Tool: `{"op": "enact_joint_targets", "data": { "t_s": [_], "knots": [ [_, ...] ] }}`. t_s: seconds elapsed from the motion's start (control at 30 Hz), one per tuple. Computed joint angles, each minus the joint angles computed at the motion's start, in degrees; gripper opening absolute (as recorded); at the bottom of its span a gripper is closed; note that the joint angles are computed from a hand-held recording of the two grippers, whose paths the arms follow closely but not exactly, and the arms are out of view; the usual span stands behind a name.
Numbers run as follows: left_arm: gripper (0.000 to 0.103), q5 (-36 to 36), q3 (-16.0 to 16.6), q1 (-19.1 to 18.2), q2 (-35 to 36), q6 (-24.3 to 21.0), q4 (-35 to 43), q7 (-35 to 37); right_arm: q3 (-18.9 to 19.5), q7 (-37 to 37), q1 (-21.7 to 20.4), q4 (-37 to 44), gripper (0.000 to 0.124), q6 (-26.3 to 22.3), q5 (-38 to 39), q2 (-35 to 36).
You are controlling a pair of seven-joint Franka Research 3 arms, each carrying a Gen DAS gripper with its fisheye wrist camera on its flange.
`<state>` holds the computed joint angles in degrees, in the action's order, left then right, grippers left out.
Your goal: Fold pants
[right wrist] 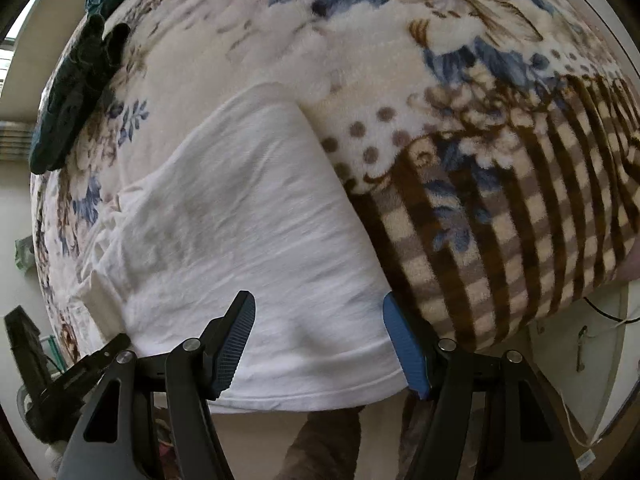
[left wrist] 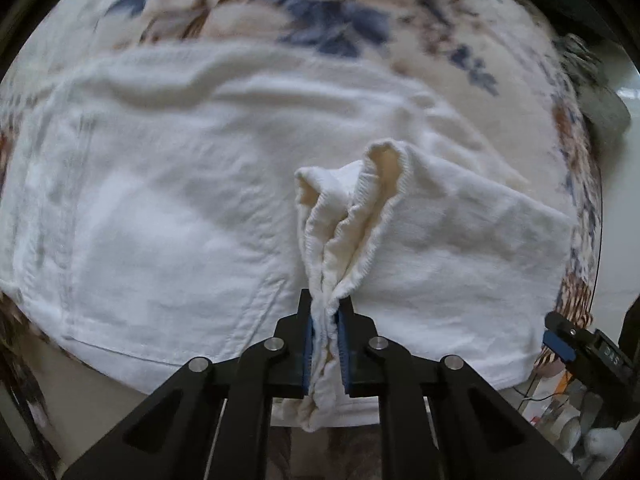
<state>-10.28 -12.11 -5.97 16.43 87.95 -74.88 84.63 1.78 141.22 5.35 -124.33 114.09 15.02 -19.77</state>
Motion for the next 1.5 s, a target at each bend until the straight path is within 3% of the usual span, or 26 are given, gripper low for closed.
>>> {"op": "enact_joint_targets", "data": {
  "t_s": [0.17, 0.3, 0.43, 0.6, 0.67, 0.73, 0.8, 0.87, 1.03, 1.07, 1.1, 1.13, 1.17, 1.3, 1.43, 1.5],
  "knots": [
    [0.025, -4.91, 0.22, 2.18, 4.28, -5.15, 6.54, -3.98, -0.76, -1.81, 0.22, 0.96, 0.069, -1.29, 1.55, 0.27],
    [0.037, -6.1, 0.58, 3.8, 3.28, -3.96, 6.34, -5.46, -0.78, -2.46, 0.46, 2.87, 0.069, -0.69, 2.74, 2.38],
    [0.039, -6.95, 0.78, 4.35, 1.88, 2.18, 4.96, -6.91, -0.33, -3.09, 1.16, 6.14, 0.069, -0.56, 2.53, 5.22],
    [0.039, -1.18, 0.78, 1.75, 4.9, 2.68, 6.29, -10.31, 0.11, -3.87, 2.54, 11.88, 0.069, -3.16, 1.47, 10.08],
    [0.039, -4.08, 1.01, 3.63, 3.69, 3.43, 3.89, -12.29, 0.22, -4.18, 3.19, 14.26, 0.069, -3.8, 1.76, 11.83],
    [0.057, -6.37, 1.88, 5.68, -1.12, 7.99, -1.98, -13.52, 0.33, -4.66, 3.85, 16.92, 0.069, -4.7, 2.0, 13.8],
    [0.095, -12.49, 3.06, 8.47, -7.34, 15.04, -9.65, -13.28, 0.51, -5.23, 4.63, 20.1, 0.069, -5.71, 2.47, 16.37],
    [0.1, -16.34, 5.17, 10.39, -12.94, 21.18, -16.39, -13.71, 0.77, -5.71, 5.51, 24.92, 0.069, -7.55, 2.85, 20.24],
    [0.1, -19.88, 9.98, 12.96, -20.23, 32.34, -30.1, -20.77, 1.62, -6.16, 8.35, 39.01, 0.069, -12.4, 1.58, 30.15],
    [0.095, -20.36, 10.49, 13.19, -21.02, 34.32, -32.34, -22.11, 1.75, -6.23, 9.07, 42.85, 0.069, -13.88, 0.71, 32.72],
    [0.078, -20.4, 11.05, 13.51, -21.28, 36.0, -33.8, -23.35, 1.7, -6.25, 9.67, 45.8, 0.069, -15.12, -0.09, 34.73],
    [0.068, -20.76, 11.43, 13.71, -21.63, 37.77, -35.69, -24.28, 1.66, -6.21, 10.38, 49.42, 0.069, -16.72, -1.14, 37.2],
    [0.048, -22.11, 11.89, 13.78, -21.36, 38.87, -36.89, -23.88, 1.54, -6.25, 11.12, 53.65, 0.069, -18.95, -2.5, 40.04],
    [0.049, -28.83, 12.04, 13.51, -19.56, 41.74, -38.9, -20.8, 0.23, -6.24, 13.55, 66.95, 0.069, -26.51, -7.21, 48.76],
    [0.049, -31.57, 11.33, 13.37, -18.53, 45.15, -39.39, -16.84, -0.9, -5.6, 14.34, 73.88, 0.069, -31.68, -8.65, 53.6],
    [0.037, -31.4, 11.36, 13.55, -19.57, 45.88, -39.72, -15.1, -1.16, -4.92, 14.29, 73.83, 0.069, -32.21, -8.44, 53.86]
  ]
}}
